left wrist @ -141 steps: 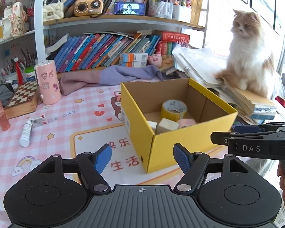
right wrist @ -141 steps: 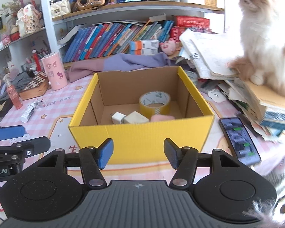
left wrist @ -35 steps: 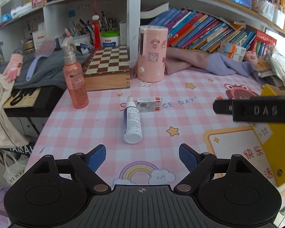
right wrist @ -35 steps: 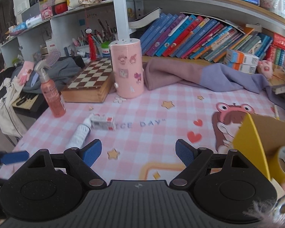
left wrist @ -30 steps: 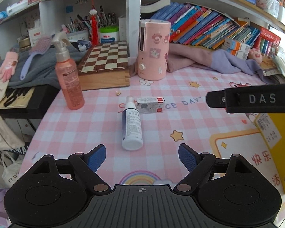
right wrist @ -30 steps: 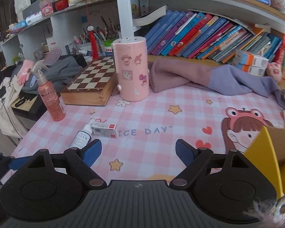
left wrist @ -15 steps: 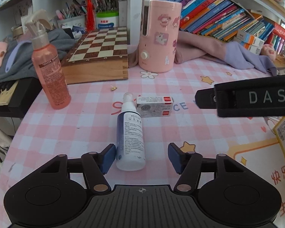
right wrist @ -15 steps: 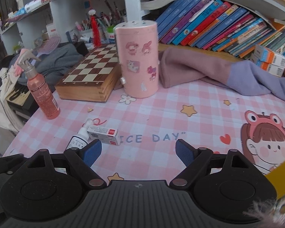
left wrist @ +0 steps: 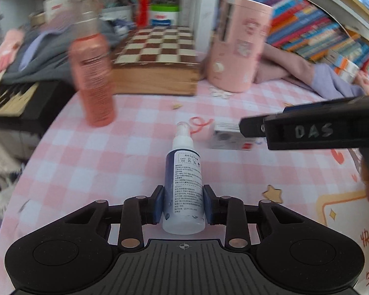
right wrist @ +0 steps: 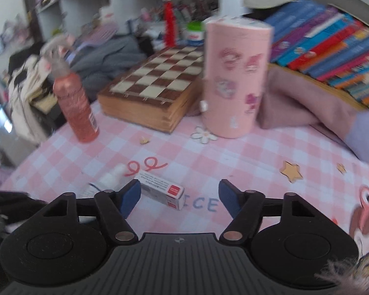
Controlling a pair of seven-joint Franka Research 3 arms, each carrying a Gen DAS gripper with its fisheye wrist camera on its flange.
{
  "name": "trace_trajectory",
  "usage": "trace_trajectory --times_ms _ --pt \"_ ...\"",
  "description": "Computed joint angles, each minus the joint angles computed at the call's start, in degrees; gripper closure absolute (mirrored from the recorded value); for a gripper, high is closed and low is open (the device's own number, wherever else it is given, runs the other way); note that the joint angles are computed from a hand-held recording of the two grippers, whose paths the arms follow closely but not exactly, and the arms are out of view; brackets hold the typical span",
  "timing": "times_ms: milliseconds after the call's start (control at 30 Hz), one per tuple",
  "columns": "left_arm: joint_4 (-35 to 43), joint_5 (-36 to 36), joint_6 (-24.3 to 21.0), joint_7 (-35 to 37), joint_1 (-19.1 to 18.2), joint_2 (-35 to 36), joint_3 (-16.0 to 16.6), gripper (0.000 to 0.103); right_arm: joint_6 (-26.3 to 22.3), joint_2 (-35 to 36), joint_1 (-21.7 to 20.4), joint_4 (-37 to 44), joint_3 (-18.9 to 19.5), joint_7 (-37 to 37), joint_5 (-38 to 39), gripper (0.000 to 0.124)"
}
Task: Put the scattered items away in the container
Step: 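Close the left tool on the spray bottle while the right tool grasps the small medicine box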
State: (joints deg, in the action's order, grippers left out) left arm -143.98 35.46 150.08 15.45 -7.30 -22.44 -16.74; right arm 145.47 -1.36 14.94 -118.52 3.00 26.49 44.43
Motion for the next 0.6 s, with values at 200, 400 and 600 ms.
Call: trace_trajectory --times_ms 200,400,600 --pt "-2.5 -2.8 -1.0 -0.1 -1.1 -4.4 0.4 0.072 -2.4 3.4 0.3 2.5 0.9 -1.7 -2.5 0.06" --pt "-3.1 -4.3 -1.9 -0.3 -1.0 -5.6 0.1 0.072 -5.6 4.4 -0.1 3.7 1.3 -3.5 -4.3 0.11" --pt "-2.6 -4.1 -1.8 0.3 -0.7 -5.3 -0.1 0.072 -3.8 4.4 0.2 3.0 1.7 -4.3 -3.1 0.104"
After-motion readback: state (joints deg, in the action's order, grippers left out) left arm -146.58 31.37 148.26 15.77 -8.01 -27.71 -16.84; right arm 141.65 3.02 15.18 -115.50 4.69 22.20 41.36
